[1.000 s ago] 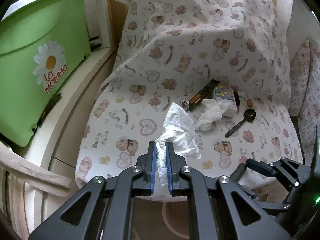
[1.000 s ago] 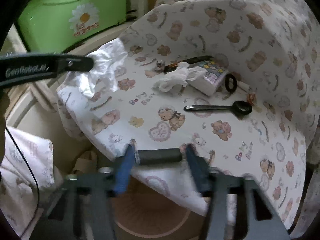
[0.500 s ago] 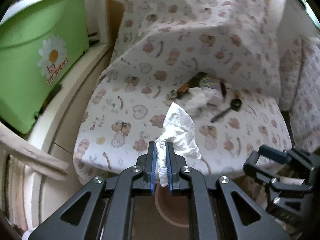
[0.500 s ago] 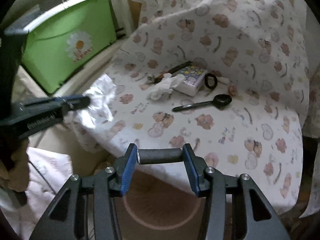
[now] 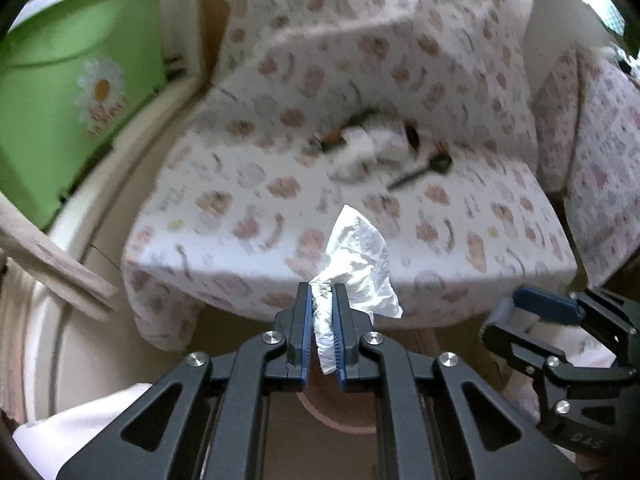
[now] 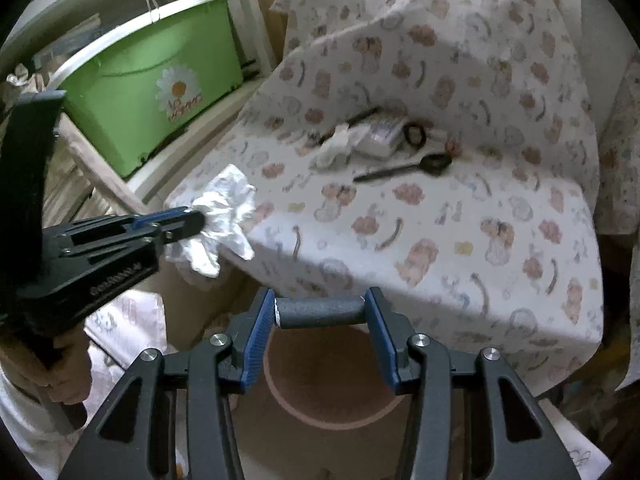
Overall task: Collect trash
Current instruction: 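Lift the tissue with the left gripper while the right gripper grasps the black cylinder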
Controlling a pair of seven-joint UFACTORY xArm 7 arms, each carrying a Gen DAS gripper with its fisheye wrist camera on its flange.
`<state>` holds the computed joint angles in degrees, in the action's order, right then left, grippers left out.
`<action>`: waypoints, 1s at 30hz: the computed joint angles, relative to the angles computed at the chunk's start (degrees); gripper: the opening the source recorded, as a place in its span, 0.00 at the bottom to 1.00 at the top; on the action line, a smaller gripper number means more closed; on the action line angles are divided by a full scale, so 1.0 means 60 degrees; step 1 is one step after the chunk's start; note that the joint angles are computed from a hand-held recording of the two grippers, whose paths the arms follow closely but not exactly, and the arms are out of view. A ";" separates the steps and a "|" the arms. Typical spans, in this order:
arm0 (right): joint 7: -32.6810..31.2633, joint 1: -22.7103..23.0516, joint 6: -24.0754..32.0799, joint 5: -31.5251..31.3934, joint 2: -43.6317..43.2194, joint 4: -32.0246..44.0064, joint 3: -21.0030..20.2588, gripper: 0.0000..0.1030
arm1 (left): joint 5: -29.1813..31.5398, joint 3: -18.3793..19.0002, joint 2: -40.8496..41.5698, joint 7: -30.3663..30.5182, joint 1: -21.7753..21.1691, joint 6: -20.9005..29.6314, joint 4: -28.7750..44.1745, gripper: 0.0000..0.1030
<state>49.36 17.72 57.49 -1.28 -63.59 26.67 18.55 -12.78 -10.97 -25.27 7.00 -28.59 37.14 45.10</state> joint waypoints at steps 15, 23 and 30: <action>-0.0089 0.0722 0.0445 0.0531 0.0917 -0.0708 -0.0053 0.48 | 0.0626 -0.0268 0.0614 -0.0255 0.0128 0.0834 -0.0053 0.09; -0.0164 0.0968 -0.0369 0.0712 0.1739 -0.1212 -0.0384 0.48 | 0.1195 -0.0462 0.1633 -0.0655 0.0288 0.1277 0.0104 0.09; -0.0008 0.0704 -0.0528 0.0477 0.2398 -0.1385 -0.0500 0.48 | 0.2073 -0.0608 0.2599 -0.1347 0.0334 0.1314 0.0234 0.10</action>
